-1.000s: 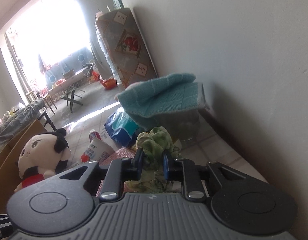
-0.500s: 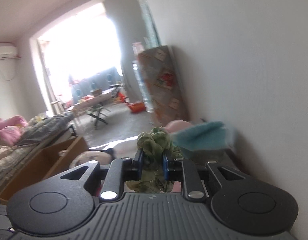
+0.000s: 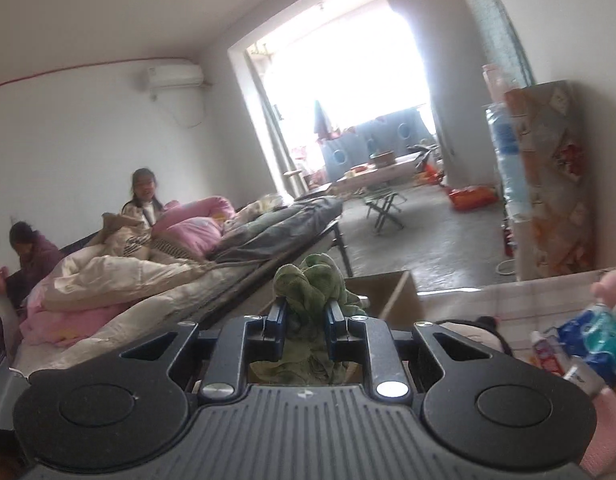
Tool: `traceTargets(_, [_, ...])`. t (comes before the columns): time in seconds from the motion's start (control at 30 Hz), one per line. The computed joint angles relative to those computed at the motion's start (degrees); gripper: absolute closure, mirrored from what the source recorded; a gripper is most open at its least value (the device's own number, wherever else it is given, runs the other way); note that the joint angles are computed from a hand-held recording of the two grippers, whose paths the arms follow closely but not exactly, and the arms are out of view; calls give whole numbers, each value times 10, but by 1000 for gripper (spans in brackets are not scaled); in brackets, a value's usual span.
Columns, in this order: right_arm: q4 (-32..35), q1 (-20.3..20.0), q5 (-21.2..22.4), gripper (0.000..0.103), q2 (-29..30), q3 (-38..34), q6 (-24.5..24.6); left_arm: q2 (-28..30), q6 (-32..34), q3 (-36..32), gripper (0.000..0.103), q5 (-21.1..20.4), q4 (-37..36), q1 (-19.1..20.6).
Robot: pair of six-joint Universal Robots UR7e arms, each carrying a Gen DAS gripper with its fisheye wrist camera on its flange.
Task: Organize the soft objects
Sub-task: 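Carry the tape roll and scrunchie over the cardboard box with both grippers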
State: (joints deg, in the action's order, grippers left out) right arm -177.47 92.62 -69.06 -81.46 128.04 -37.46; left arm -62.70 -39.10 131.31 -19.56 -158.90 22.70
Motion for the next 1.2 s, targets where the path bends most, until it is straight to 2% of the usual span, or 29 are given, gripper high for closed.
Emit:
traceTargets(0.13, [80, 48, -20, 82, 67, -76, 29, -35, -34, -20, 55, 20, 82, 34])
traceTargets(0.33, [163, 109, -117, 82, 203, -226, 82, -23, 52, -95, 55, 18, 70, 136])
traceTargets(0.43, [203, 123, -168, 82, 276, -311, 115, -5, 71, -162, 55, 8, 104, 197])
traceTargets(0.5, [227, 129, -203, 82, 322, -365, 132, 5, 67, -196, 55, 22, 143, 227])
traceTargets(0.63, [299, 131, -243, 82, 407, -475, 180, 38, 49, -282, 55, 13, 221, 286])
traceTargets(0.7, [332, 130, -253, 82, 441, -520, 204, 55, 66, -314, 54, 0, 227, 311])
traceTargets(0.77, [360, 132, -268, 82, 474, -562, 231, 69, 66, -338, 54, 7, 233, 329])
traceTargets(0.93, [420, 128, -282, 82, 535, -644, 276, 94, 106, -376, 54, -22, 176, 366])
traceTargets(1.13, [445, 124, -285, 79, 579, -694, 302, 115, 112, -403, 54, -31, 172, 384])
traceTargets(1.2, [441, 121, -280, 79, 585, -695, 311, 129, 134, -409, 54, -8, 159, 385])
